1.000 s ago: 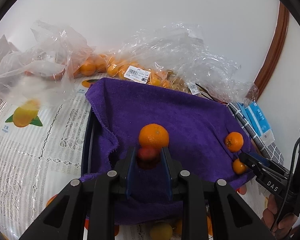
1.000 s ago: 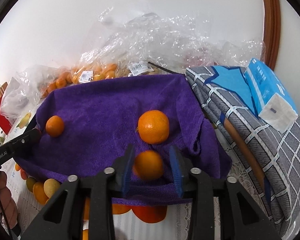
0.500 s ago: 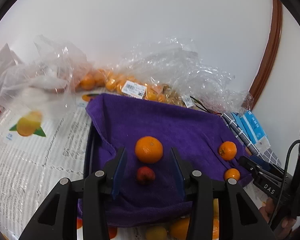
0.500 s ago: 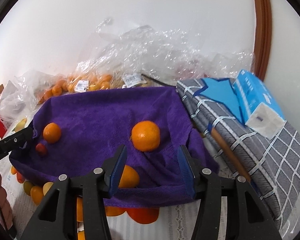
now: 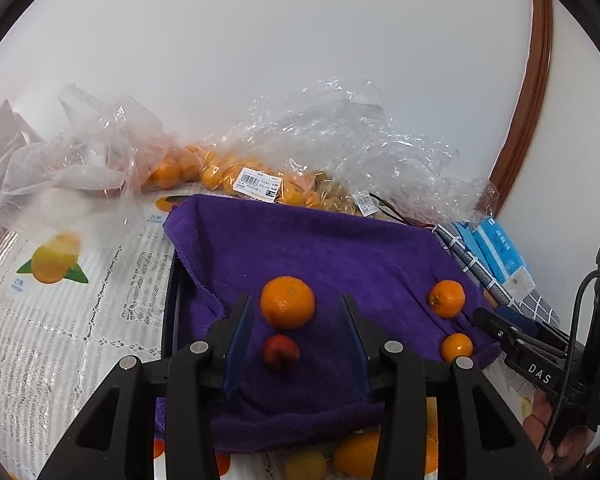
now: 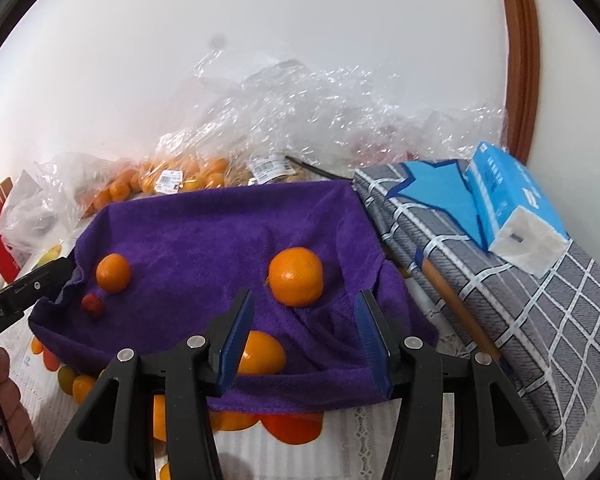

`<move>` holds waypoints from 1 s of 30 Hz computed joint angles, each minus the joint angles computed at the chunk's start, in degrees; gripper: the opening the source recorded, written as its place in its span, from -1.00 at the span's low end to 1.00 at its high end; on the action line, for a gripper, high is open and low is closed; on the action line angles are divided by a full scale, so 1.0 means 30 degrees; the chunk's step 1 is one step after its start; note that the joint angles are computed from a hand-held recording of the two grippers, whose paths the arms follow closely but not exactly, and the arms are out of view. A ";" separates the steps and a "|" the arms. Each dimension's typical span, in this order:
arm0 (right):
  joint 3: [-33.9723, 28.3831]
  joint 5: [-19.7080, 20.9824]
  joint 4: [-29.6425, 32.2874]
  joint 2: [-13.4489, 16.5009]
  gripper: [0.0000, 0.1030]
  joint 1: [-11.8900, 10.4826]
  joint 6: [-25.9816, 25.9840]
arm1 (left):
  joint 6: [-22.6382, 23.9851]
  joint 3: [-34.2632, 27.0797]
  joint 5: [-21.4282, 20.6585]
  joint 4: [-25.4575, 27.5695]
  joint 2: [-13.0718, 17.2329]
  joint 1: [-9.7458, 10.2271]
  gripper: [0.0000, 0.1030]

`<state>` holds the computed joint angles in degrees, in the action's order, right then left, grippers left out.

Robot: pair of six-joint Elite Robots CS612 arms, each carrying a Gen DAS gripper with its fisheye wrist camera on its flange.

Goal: Organize fruits
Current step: 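Open the right tool onto the towel while the left tool releases the red fruit, then withdraw both open tools back from the towel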

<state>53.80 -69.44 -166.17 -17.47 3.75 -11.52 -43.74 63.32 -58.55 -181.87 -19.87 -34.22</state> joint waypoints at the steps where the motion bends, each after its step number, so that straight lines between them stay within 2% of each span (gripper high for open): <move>1: 0.0060 -0.0148 -0.0033 -0.0041 0.01 0.0033 -0.0130 | -0.0056 0.0029 -0.0180 -0.0015 -0.0027 0.0031 -0.20; 3: 0.0301 -0.0216 -0.0285 -0.0164 0.01 0.0053 -0.0302 | -0.0235 0.0080 -0.0832 -0.0039 -0.0074 0.0125 -0.20; 6: 0.0608 0.0417 -0.0302 -0.0327 0.01 -0.0023 -0.0314 | -0.0648 0.0108 -0.1175 0.0216 -0.0110 0.0186 -0.22; 10: 0.0875 0.0293 0.0922 -0.0636 0.01 -0.0020 -0.0668 | -0.0403 0.0245 -0.0365 0.0186 -0.0169 0.0106 -0.22; 15: 0.2919 0.1097 0.0467 -0.1673 0.01 -0.0277 -0.0969 | -0.0561 0.0625 -0.0711 -0.1043 -0.0290 0.0166 -0.20; 21: 0.4728 0.2024 0.1264 -0.2601 0.01 -0.0436 -0.1334 | -0.0589 0.0932 -0.0722 -0.2017 -0.0411 0.0156 -0.05; 23: 0.5074 0.2336 0.1584 -0.2775 0.01 -0.0414 -0.1529 | -0.0675 0.1013 -0.0461 -0.2124 -0.0442 0.0137 -0.01; 28: 0.5230 0.2050 0.1973 -0.2744 0.00 -0.0111 -0.2440 | -0.1256 0.1086 -0.0428 -0.1857 -0.0462 0.0240 -0.01; 30: 0.5320 0.1625 0.1917 -0.2792 -0.31 -0.0009 -0.2661 | -0.1366 0.1124 -0.0476 -0.1933 -0.0455 0.0268 -0.01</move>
<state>69.76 -64.56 -160.41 -25.84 3.72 -19.50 -47.84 66.70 -59.98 -187.66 -21.23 -33.42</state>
